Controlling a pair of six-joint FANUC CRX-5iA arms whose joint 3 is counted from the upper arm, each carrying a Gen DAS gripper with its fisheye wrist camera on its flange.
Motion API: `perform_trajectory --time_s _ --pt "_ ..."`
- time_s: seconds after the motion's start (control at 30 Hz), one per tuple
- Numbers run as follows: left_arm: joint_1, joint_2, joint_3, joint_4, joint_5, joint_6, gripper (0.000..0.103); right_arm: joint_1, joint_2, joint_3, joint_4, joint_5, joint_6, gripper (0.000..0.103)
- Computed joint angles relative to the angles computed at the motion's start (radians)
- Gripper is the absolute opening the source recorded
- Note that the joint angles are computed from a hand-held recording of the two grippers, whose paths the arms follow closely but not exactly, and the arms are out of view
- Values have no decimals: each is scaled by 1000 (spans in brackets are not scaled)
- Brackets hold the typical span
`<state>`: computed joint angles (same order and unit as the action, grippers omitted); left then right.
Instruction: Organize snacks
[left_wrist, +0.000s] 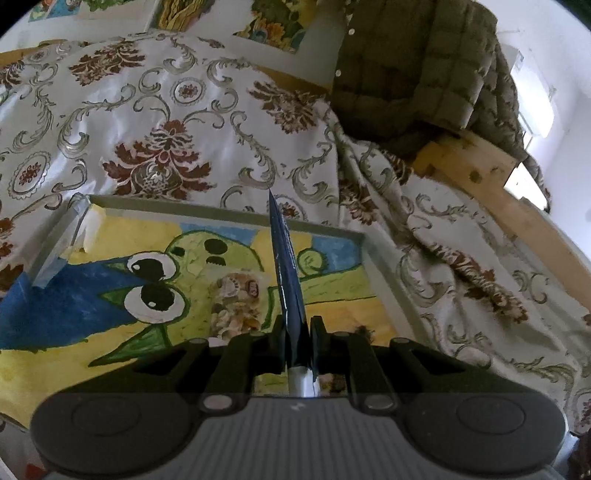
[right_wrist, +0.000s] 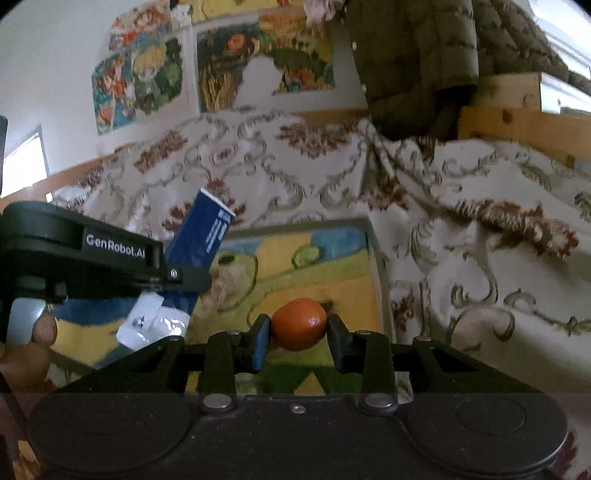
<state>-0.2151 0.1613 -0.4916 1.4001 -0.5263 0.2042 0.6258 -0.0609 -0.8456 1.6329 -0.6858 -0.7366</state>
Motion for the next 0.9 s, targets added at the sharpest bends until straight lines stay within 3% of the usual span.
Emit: perform_trajectory --time_s 0.67,0.8,0.9 --pt "-2 1 -3 -98 37 134 16 15 -9 1 -63 0 28 41" --pt "-3 -14 -8 -81 36 127 24 23 -22 -3 -66 -21 23 48" --pt "-10 -33 -18 -51 48 110 36 36 -34 -11 -45 -66 -8 53"
